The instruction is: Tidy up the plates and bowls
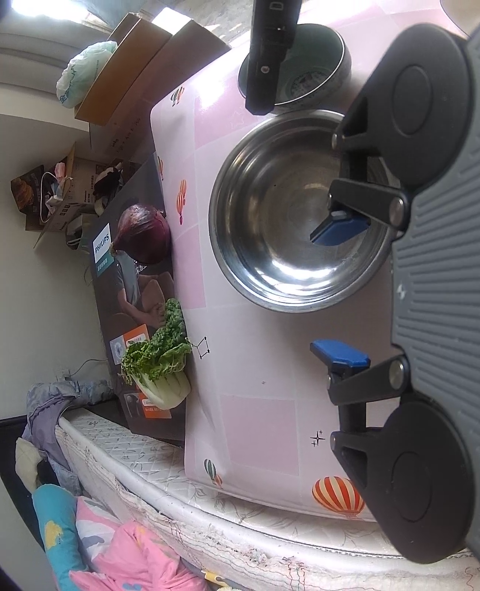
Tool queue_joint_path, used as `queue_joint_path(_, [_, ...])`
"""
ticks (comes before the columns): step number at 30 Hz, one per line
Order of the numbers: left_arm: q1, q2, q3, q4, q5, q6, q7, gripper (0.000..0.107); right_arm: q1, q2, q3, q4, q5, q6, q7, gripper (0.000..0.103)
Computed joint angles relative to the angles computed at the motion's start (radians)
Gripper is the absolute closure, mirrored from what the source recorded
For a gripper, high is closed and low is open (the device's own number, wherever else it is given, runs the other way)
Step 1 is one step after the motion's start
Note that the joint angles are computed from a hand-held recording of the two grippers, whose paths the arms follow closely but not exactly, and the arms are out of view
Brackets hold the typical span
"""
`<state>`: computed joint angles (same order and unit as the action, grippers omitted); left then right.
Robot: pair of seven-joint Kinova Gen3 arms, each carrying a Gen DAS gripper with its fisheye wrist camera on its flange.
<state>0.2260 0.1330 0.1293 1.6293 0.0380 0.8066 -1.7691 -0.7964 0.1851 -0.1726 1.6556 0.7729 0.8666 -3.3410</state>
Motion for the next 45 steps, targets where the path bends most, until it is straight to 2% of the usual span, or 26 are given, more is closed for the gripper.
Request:
queue_joint_path(5, [-0.008, -0.035, 0.006, 0.016, 0.034, 0.014, -0.046, 0.049, -0.010, -0.055, -0.019, 0.048, 0.040, -0.026, -0.077, 0.069])
queue_joint_path(11, [-0.019, -0.076, 0.007, 0.024, 0.102, 0.049, -0.118, 0.047, -0.002, -0.148, -0.088, 0.126, 0.101, -0.028, -0.210, 0.069])
queue_joint_path(19, [-0.008, -0.122, 0.014, 0.039, 0.218, 0.098, -0.211, 0.045, 0.031, -0.267, -0.228, 0.204, 0.109, 0.082, -0.341, 0.069])
queue_joint_path(24, [0.020, -0.137, 0.026, 0.052, 0.253, 0.103, -0.225, 0.045, 0.060, -0.325, -0.302, 0.241, 0.077, 0.156, -0.378, 0.069])
queue_joint_path(28, [0.047, -0.129, 0.042, 0.052, 0.250, 0.103, -0.195, 0.045, 0.088, -0.365, -0.344, 0.279, 0.048, 0.177, -0.409, 0.069])
queue_joint_path(34, [0.079, -0.106, 0.056, 0.042, 0.251, 0.108, -0.154, 0.047, 0.158, -0.421, -0.382, 0.345, 0.021, 0.128, -0.446, 0.069])
queue_joint_path(38, [0.070, -0.061, 0.052, 0.008, 0.312, 0.153, -0.141, 0.055, 0.215, -0.447, -0.383, 0.389, 0.002, 0.060, -0.455, 0.069])
queue_joint_path(43, [0.065, -0.015, 0.058, -0.024, 0.355, 0.180, -0.114, 0.066, 0.283, -0.433, -0.355, 0.414, -0.037, -0.021, -0.397, 0.069])
queue_joint_path(45, [0.065, 0.011, 0.060, -0.046, 0.365, 0.200, -0.088, 0.075, 0.303, -0.419, -0.339, 0.422, -0.048, -0.051, -0.369, 0.069])
